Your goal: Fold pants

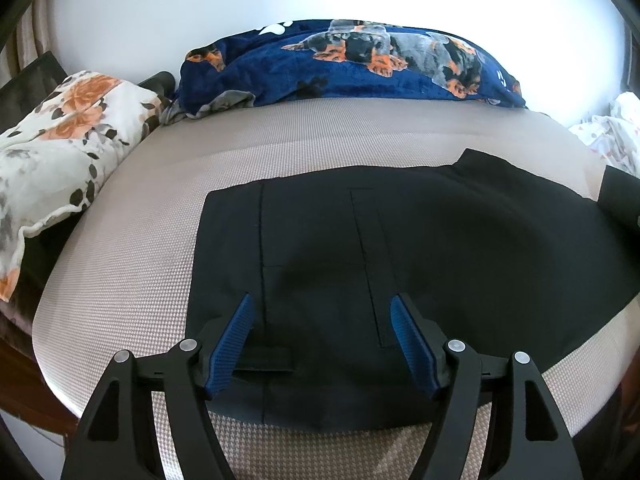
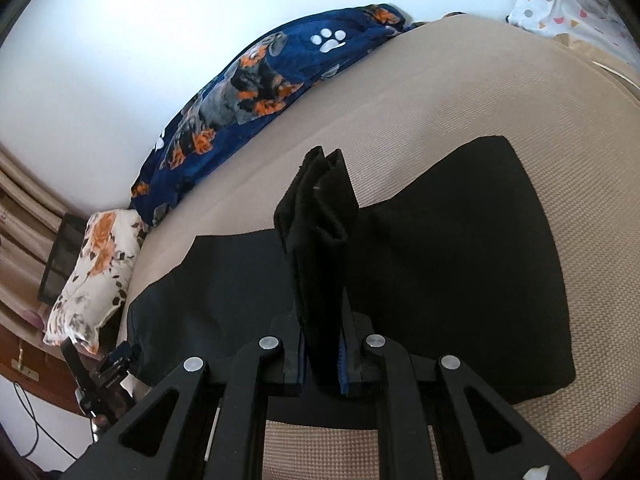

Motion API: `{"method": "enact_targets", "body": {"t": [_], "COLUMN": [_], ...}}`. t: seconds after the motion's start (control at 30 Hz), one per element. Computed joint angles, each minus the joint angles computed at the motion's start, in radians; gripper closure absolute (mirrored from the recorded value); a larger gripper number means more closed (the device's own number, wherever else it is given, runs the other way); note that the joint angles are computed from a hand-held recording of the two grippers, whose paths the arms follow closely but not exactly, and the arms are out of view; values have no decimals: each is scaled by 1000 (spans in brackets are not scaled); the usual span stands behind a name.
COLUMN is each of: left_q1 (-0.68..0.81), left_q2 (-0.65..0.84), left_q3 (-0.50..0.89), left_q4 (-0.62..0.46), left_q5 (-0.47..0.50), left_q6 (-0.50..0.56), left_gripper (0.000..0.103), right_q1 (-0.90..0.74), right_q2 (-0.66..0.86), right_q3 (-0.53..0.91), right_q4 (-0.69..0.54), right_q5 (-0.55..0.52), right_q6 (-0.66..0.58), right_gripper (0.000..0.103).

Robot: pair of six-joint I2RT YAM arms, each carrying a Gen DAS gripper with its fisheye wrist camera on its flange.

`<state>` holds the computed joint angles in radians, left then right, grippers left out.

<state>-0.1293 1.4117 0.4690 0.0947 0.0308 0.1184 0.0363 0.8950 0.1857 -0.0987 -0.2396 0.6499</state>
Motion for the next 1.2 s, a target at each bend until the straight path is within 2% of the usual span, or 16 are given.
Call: {"method": "enact_targets", "body": {"t": [0.53,0.8,1.2], "left_q1": [-13,-12,-15], "left_q2": [10,6,5], "left_q3": [-1,-4,0], "left_q4": [-3,-2,-13], "left_q5": [-3,-1,-1], "left_q6": [-4,0,-4], "left_gripper": [31,31,31], "right_q1": [153,229,285], "right_q2": [174,227,311], "right_q3": [24,46,70], "right_q4": [123,135,170], "right_q5": [88,145,176], "right_q6": [21,25,19], "right_gripper": [90,90,90]}}
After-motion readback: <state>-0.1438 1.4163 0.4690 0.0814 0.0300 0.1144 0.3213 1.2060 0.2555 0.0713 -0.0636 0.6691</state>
